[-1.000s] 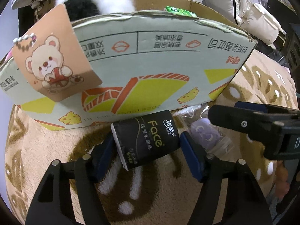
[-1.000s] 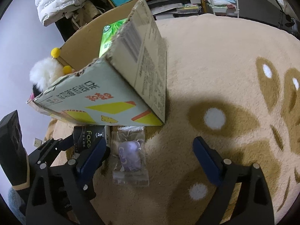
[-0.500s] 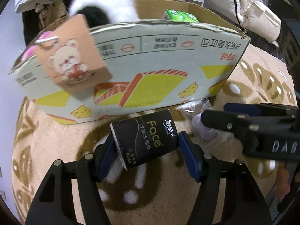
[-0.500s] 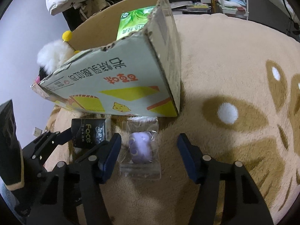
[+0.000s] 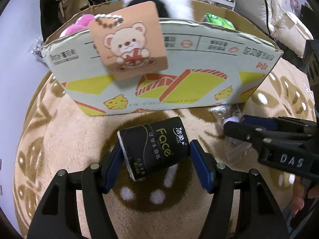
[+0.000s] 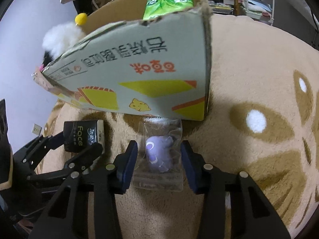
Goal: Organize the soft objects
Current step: 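Close left gripper on the black Face tissue pack while right gripper closes on the bagged purple item, then lift the black tissue pack and bagged purple item over the box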
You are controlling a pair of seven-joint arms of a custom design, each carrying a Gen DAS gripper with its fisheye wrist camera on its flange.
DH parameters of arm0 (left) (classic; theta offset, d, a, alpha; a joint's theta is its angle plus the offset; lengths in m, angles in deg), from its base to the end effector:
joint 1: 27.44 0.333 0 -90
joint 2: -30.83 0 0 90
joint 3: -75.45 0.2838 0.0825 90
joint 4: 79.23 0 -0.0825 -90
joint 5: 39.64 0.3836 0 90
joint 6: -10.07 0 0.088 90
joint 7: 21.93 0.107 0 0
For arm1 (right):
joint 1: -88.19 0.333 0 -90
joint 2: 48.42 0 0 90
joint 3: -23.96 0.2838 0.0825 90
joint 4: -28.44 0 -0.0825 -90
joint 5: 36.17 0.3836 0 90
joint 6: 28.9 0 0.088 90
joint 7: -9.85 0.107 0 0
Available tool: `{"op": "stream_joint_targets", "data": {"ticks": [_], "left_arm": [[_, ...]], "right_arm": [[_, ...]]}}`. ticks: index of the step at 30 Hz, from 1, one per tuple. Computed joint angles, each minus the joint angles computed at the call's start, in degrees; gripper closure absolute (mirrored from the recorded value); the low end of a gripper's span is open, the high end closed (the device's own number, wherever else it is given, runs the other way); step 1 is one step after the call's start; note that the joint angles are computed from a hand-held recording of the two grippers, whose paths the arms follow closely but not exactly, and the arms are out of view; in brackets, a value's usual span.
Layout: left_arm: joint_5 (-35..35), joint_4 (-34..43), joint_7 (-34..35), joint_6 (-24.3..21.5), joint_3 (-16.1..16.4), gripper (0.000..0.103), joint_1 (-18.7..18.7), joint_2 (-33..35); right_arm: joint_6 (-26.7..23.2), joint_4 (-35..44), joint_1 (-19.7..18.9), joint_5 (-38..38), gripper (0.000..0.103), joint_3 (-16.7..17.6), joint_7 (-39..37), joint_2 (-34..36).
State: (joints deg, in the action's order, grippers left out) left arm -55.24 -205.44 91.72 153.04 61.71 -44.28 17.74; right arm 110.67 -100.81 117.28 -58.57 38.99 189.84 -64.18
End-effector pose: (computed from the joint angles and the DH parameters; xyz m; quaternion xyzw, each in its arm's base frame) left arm 0.4557 -0.2743 0.5006 -0.3711 0.8894 -0.2436 0.1089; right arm 0.3658 0.3621 0.4891 -0.4680 0.8366 -0.0967 0.2678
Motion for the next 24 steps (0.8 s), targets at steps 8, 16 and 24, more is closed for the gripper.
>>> {"op": "stream_joint_targets", "data": {"ticks": [8,16,24], "left_arm": [[0.7,1.1,-2.5,-0.1,0.0,0.038,0.6,0.0],[1.6,-0.1,-3.4,-0.1,0.0,0.038,0.8,-1.8],[0.5,-2.8,-4.1,1.2,0.6,0.038,0.8,-5.7]], "right_arm": [[-1.7,0.9,0.1,0.2,0.056,0.1,-1.8,0.9],[-7.8,4.4,1.1,-2.1,0.065,0.5,-2.7,3.1],[-11.5,7.7,2.2,-4.3,0.067,1.3,-3.9,4.7]]}}
